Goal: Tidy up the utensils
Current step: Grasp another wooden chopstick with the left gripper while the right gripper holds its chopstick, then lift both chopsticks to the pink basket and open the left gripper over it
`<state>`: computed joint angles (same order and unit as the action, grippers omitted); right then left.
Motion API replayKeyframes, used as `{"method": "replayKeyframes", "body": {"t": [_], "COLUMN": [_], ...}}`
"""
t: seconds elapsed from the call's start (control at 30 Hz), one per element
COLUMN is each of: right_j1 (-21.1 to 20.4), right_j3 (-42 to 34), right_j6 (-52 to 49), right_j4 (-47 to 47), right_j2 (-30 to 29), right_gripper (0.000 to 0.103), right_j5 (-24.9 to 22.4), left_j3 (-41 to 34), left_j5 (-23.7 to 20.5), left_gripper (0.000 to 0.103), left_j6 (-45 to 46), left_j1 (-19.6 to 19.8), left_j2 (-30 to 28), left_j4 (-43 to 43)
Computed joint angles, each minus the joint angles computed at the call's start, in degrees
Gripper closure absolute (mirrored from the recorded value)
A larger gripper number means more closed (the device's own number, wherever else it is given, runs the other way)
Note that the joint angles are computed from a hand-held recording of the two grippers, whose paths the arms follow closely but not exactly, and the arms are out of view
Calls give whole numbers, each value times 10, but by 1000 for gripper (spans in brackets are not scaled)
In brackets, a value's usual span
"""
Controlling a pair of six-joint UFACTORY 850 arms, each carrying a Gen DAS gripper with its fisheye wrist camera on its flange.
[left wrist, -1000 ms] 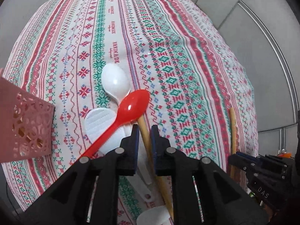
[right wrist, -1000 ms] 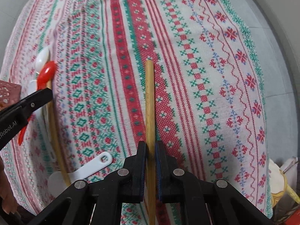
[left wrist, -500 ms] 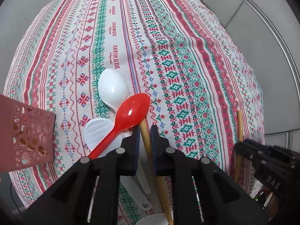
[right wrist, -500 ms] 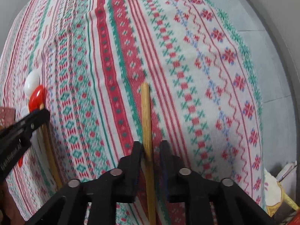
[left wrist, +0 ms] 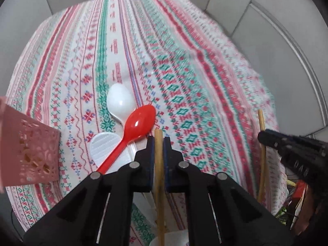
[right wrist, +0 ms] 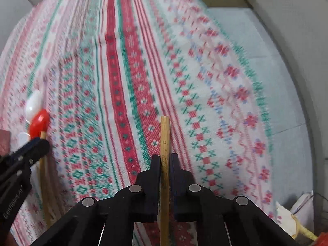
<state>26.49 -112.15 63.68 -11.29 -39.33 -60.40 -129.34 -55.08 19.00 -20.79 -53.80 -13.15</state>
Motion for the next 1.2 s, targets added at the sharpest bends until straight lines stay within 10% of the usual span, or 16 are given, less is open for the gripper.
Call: {"method": "replayKeyframes", "body": {"t": [0.67,1.2], "right_j1": [99,115], "right_j3": [-15,-189], "right_j6": [188,224], "right_j4": [-288,-398], "right_j2": [67,-48], "right_gripper": [96,96], "right_j5": [102,173], "left_j3": [226,221], "left_j5": [160,319], "left_gripper": [94,94], "left_j6": [398,735], "left_j1": [113,155], "left_j2": [232,213], "left_j4": [-441,-883]}}
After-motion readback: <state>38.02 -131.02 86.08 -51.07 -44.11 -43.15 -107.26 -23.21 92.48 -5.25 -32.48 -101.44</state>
